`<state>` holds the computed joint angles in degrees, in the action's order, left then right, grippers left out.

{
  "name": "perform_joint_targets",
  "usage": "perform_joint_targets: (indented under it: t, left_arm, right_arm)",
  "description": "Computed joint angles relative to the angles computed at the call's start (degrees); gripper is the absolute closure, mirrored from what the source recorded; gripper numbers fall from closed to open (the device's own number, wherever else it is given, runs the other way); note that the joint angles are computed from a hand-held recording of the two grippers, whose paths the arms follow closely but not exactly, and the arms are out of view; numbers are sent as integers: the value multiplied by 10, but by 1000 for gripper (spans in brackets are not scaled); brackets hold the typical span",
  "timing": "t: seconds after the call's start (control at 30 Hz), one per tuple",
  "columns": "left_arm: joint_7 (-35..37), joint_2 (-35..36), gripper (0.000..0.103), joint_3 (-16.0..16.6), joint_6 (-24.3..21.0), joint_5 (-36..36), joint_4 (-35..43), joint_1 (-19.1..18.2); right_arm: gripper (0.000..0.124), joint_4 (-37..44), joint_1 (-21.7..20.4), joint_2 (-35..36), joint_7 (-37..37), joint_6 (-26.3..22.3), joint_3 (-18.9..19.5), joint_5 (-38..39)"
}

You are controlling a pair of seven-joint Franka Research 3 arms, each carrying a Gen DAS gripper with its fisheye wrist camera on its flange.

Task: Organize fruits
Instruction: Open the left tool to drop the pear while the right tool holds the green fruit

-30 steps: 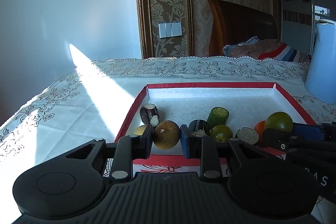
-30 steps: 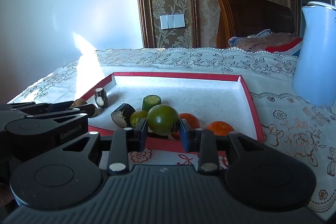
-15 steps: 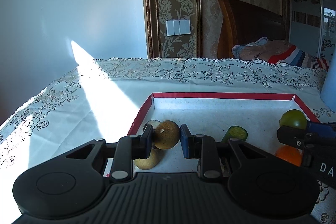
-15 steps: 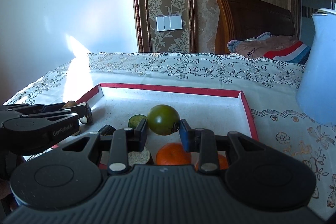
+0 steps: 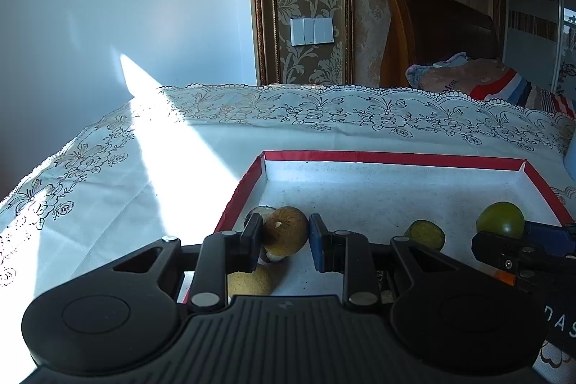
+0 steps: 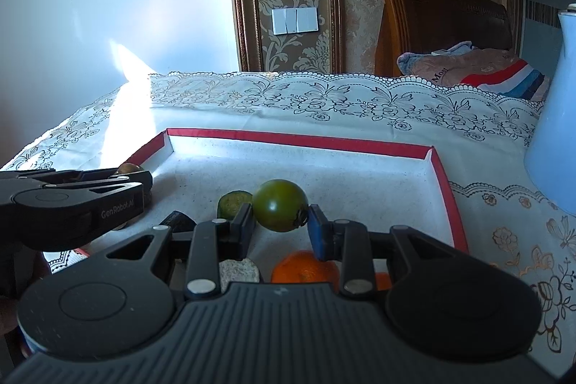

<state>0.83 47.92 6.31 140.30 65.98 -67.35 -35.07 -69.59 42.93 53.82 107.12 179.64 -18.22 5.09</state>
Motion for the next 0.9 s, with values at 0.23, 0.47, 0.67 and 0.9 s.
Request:
perform_joint_targets:
  t: [0.23, 0.47, 0.67, 0.9]
  left_arm:
    - [-14, 9, 76, 10, 3, 22, 6, -8]
    - [-35, 5, 76, 13, 14, 39, -3, -8]
    - [-39, 1, 76, 9, 17, 44, -9, -5]
    - [-37, 2, 76, 8, 14, 44, -7, -5]
  right_arm:
    - [93, 7, -2, 9, -2, 9, 4, 6]
    - [93, 4, 5, 10, -8, 15, -5, 13]
    - [93, 4, 6, 11, -15, 15, -3, 18]
    - [93, 5, 7, 12, -18, 15, -5, 21]
